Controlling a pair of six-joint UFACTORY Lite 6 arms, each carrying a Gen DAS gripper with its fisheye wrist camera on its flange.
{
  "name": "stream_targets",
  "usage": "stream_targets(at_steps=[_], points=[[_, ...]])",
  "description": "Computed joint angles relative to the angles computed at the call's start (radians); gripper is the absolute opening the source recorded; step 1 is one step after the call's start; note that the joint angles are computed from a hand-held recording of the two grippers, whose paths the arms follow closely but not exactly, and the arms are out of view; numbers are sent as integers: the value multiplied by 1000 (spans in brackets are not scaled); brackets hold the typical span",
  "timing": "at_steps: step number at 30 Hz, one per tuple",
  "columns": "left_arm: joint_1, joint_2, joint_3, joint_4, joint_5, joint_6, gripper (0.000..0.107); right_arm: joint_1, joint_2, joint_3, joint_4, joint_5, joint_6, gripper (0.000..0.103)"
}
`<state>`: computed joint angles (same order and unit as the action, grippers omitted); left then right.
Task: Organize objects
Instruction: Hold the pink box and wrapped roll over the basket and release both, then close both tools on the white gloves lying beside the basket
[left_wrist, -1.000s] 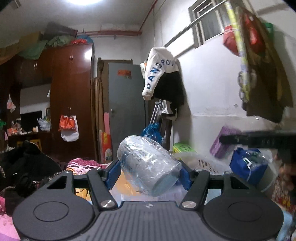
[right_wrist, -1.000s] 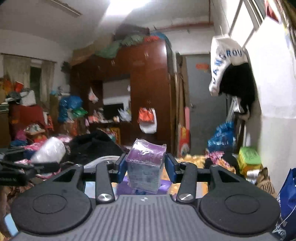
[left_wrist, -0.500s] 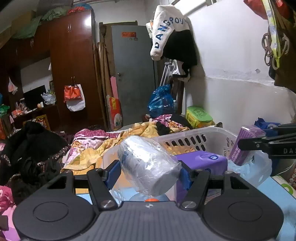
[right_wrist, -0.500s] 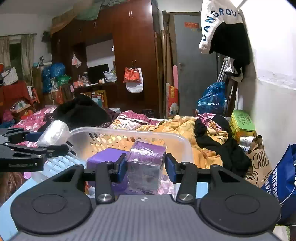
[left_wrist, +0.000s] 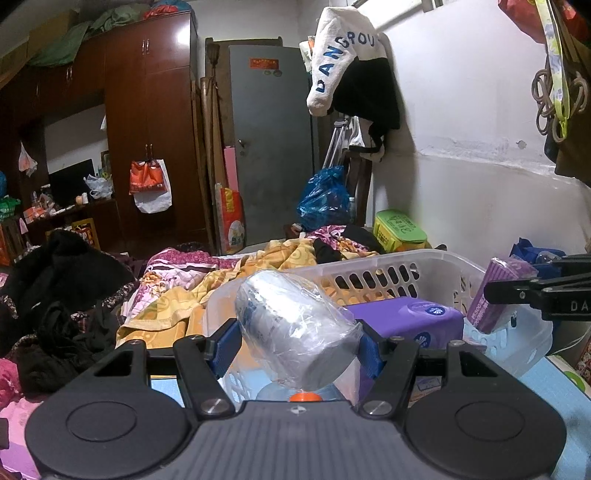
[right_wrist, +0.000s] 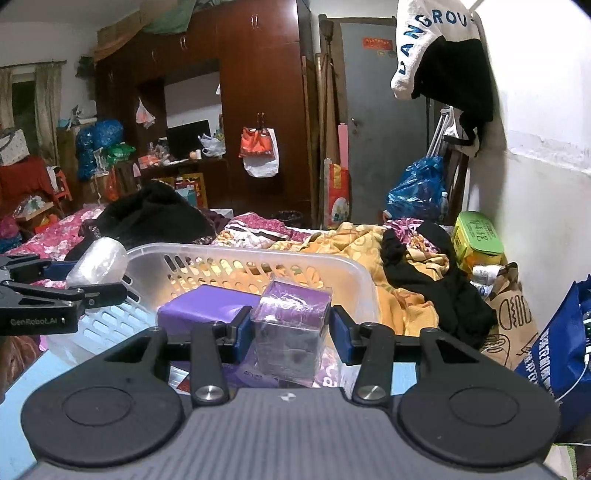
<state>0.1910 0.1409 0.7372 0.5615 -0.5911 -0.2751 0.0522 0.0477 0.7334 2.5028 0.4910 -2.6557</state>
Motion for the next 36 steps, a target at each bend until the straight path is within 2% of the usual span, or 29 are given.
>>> stream_targets(at_steps=[3,4,5,6,7,9,12,17,19,21,23,27,29,30,36], points=[[5,3,-5,12,-18,-6,69,-5,7,1,-16,4,12,52],[8,2,-13,10,-35,4,72,-6,8,-1,-10,13,4,58],[9,-1,-24,0,-51,26,84,-9,8,-5,-4,27,0,75],[4,-6,-30,-18,-59,47,90,-9,4,-18,24,46,-23,91],[8,-14,-40,-22,-71,56,93,-6,-2,-38,68,73,-66,96],[35,-41,-79,18,-122,22,93,1,-23,-72,147,107,-136,99],[108,-119,-183,126,-207,-56,93,-14,-77,-148,158,164,-120,103],[369,-306,-489,334,-448,-15,93,-131,-246,-443,15,432,-14,103],[515,-318,-583,409,-559,35,93,-182,-257,-554,-55,554,8,103],[650,-252,-625,493,-641,97,93,-225,-200,-590,-177,627,30,103],[698,-154,-608,531,-671,141,93,-183,-102,-581,-186,665,-11,101],[584,8,-536,394,-655,193,92,100,44,-529,137,666,-181,88],[545,77,-488,364,-642,175,91,201,117,-469,243,657,-210,81],[529,100,-474,345,-641,173,91,235,152,-438,278,651,-214,75],[513,202,-415,311,-643,161,82,387,234,-384,437,633,-243,62]])
